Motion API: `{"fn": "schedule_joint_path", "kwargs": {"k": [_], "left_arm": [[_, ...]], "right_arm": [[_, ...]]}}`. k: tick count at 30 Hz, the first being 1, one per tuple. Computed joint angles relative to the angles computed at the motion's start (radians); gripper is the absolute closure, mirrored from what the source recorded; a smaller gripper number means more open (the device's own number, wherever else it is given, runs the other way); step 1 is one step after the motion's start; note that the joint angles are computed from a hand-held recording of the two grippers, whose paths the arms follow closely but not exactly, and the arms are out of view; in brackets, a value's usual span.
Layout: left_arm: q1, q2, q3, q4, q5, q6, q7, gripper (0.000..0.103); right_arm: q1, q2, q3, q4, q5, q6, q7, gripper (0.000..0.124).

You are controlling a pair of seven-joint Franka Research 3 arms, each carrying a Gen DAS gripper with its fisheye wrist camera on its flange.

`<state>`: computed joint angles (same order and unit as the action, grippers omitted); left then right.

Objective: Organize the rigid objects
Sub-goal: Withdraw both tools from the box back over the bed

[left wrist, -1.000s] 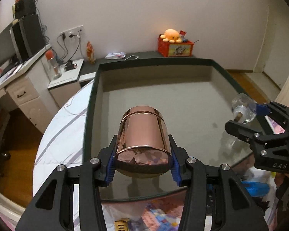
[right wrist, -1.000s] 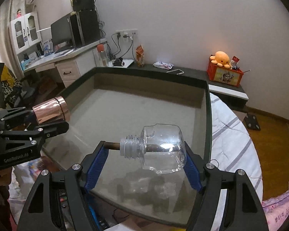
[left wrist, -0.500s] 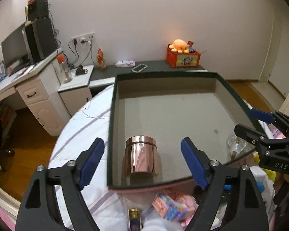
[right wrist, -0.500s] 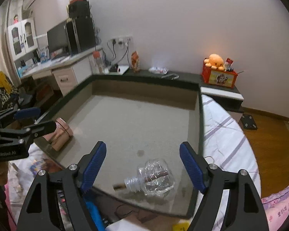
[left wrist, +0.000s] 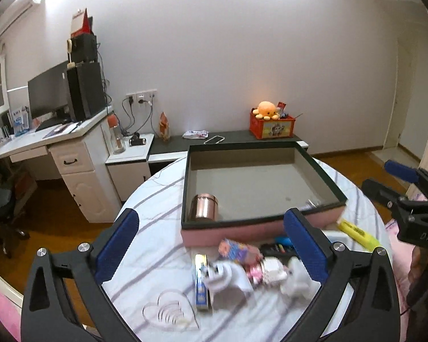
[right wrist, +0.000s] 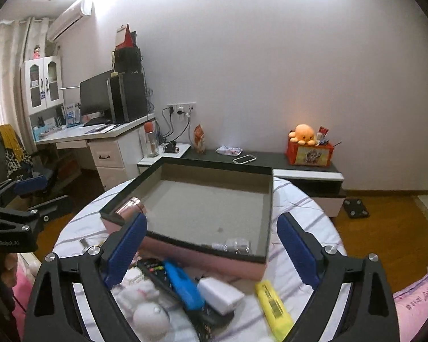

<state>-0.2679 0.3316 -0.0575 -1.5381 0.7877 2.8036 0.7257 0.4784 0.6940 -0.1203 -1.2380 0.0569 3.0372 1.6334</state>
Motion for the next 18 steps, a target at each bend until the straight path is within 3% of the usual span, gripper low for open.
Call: {"fn": "schedule_joint_path", "kwargs": {"k": [3,5,10,18], "left_arm": [[-0.014,-0.063,0.015,-0.081,0.068,0.031,-0.072,0.000],[-0.011,-0.112,0.014,-0.144,0.117,0.068,-0.129,0.000],[0.005,-0.181,-0.022,-0.222,0.200,0.056,-0.184,0.000],[0.057,-0.266,-0.072,-0.334,0.256,0.093,-0.227,0.000]], "right_arm": [[0.106,-0.081,-0.129,-0.155,-0.025,0.098,0.076,0.030],[0.214,-0.117,-0.257,-0.243,-0.029,0.156,0.130,0.030],[0.410,-0.172,-0.454,-0.398,0.027,0.248,0.117,0.030],[0.587,-0.218,-0.606,-0.540,0.152,0.297,0.025,0.030]]}}
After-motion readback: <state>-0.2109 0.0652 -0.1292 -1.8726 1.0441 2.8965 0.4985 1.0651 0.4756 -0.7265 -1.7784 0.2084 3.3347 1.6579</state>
